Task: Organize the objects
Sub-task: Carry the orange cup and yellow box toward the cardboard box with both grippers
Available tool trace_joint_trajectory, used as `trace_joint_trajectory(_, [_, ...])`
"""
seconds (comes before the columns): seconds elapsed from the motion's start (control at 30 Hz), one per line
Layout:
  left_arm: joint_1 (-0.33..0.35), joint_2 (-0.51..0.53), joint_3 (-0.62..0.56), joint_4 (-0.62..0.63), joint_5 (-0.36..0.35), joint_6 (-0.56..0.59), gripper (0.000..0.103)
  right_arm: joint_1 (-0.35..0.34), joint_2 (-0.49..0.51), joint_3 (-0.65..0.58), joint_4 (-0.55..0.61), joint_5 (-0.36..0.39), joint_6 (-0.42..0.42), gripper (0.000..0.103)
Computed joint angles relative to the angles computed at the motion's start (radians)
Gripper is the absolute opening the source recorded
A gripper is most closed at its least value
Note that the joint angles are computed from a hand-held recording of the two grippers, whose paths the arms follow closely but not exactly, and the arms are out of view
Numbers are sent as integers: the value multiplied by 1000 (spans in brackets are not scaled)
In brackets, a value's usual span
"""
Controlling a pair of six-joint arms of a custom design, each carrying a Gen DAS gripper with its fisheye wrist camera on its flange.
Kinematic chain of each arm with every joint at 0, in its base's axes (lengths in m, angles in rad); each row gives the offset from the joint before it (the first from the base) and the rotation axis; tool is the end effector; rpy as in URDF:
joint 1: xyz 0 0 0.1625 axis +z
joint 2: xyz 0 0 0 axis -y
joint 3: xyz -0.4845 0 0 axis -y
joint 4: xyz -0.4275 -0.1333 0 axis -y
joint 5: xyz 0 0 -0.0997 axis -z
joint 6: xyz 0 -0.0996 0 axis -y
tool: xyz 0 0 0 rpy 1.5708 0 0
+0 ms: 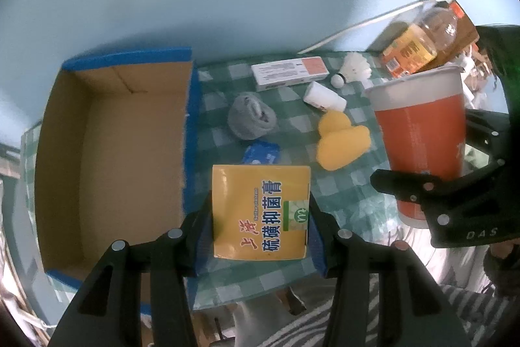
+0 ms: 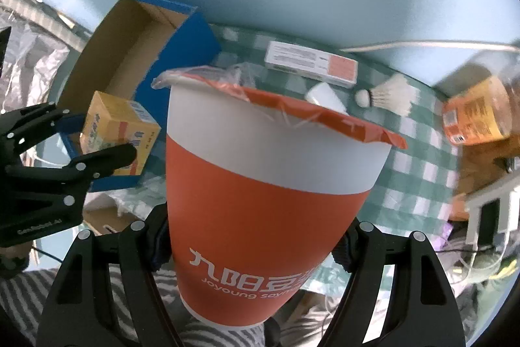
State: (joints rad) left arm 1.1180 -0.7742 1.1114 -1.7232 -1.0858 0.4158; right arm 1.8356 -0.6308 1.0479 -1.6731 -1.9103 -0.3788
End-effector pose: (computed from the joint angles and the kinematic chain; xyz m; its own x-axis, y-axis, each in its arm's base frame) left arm -0.2022 -0.8265 0.2549 -0.5198 0.7816 -0.3450 0.6996 0.6212 0.3532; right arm 0.3185 -0.7921 0.1549 -0.7284 -0.6611 0.1797 -0.5578 0.7246 0.4048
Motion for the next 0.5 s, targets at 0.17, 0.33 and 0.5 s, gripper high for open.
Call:
trace_joint_trajectory(0.17, [17, 11, -50, 20, 11, -14, 50, 31, 28, -18, 4, 13, 9, 77])
trace_joint_trajectory(0.33, [38, 27, -109, 35, 24, -38, 50, 62, 73, -67, 20, 40, 1, 77])
trace_joint_trajectory(0.5, [59, 51, -182, 51, 42, -68, 51, 91, 125, -132, 49, 75, -21, 77])
